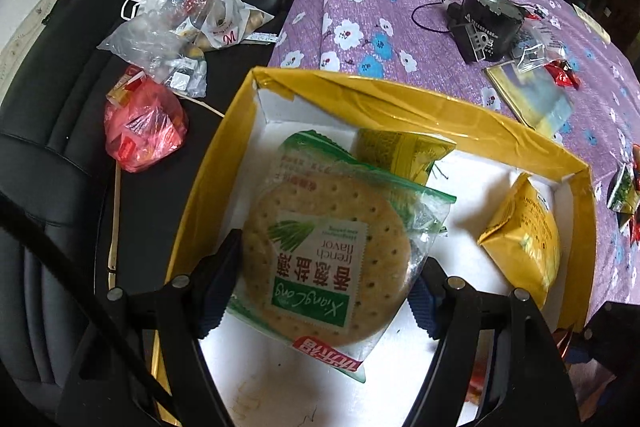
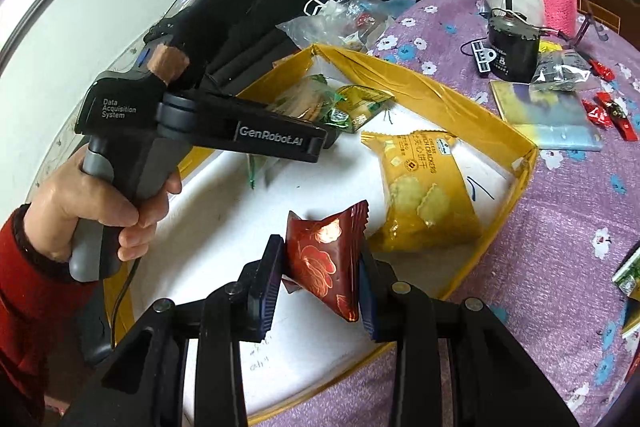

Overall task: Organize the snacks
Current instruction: 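Lower the biscuit bag into the box with the left tool while the right tool releases the red snack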

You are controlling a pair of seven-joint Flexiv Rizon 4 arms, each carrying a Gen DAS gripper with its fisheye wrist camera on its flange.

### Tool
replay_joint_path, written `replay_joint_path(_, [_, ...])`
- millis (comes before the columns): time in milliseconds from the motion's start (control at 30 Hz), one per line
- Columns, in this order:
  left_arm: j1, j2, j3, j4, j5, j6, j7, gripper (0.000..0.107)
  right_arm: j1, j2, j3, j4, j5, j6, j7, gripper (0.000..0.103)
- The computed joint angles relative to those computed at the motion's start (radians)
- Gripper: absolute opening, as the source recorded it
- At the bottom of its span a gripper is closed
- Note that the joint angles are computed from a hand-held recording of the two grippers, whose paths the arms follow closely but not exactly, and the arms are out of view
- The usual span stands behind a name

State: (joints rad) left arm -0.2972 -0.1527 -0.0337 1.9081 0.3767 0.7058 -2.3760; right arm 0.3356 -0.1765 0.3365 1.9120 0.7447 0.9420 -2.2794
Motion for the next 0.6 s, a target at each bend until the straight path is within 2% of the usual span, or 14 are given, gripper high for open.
replay_joint_path(367, [-0.019, -0.004, -0.003, -0.019, 0.058, -0.021, -0.038, 0.075, 0.004, 0.009, 0.003, 0.009, 0.029, 0.027, -0.019, 0.037])
replay_joint_path(433, [-0.026, -0.003, -0.004, -0.024, 0.075, -0.031, -0.051, 0.075, 0.008, 0.016, 0.005, 0.019, 0.026, 0.043, -0.024, 0.041])
replay_joint_path(500, [-0.029, -0.003, -0.006, -0.026, 0.081, -0.035, -0.058, 0.076, 0.014, 0.024, 0.006, 0.03, 0.018, 0.064, -0.026, 0.052])
replay_joint_path(600, [-0.037, -0.002, -0.008, -0.027, 0.099, -0.036, -0.078, 0.076, 0.018, 0.041, 0.007, 0.049, 0.018, 0.089, -0.033, 0.056])
